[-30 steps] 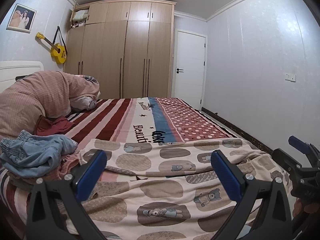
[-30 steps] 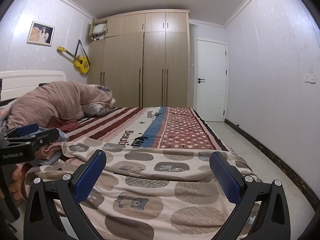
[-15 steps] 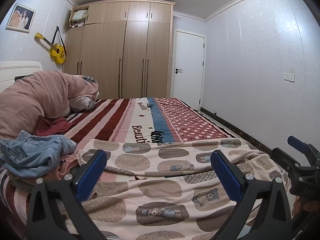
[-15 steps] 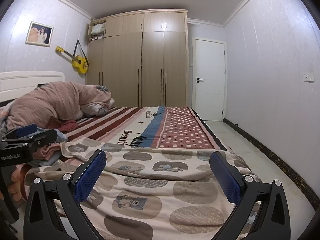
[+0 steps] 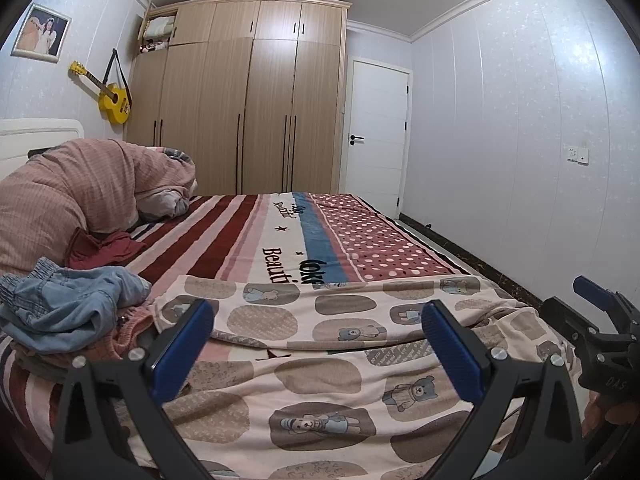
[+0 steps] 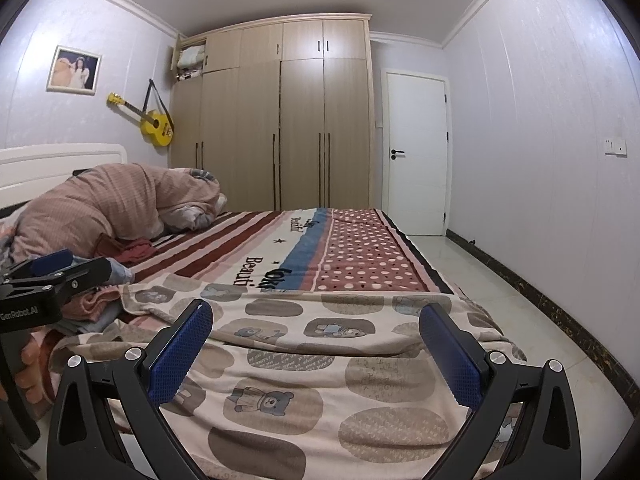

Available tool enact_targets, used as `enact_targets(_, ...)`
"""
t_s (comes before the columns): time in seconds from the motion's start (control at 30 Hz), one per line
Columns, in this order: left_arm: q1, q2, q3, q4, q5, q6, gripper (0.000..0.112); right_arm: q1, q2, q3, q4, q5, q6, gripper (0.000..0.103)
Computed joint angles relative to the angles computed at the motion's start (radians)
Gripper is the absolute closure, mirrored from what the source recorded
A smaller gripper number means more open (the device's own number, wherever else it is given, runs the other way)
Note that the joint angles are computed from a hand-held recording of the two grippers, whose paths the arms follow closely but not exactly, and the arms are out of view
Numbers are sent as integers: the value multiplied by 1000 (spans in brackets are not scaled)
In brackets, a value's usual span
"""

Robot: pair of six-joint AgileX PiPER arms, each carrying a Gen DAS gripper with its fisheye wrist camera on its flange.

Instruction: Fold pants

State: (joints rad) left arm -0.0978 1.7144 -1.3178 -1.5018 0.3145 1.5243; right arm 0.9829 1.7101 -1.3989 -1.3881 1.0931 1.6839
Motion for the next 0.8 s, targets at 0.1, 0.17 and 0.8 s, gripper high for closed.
enact_targets(0.1,6,4,-7,24,14,-31,10,2,0,1,0,2,8,1)
enact_targets(0.17,7,7,-12,35,17,-44,10,1,-3,6,2,1,18,1)
enact_targets(0.8,162,190,-8,305,88,-291,10,-176,-250,519,121,-310,383,25)
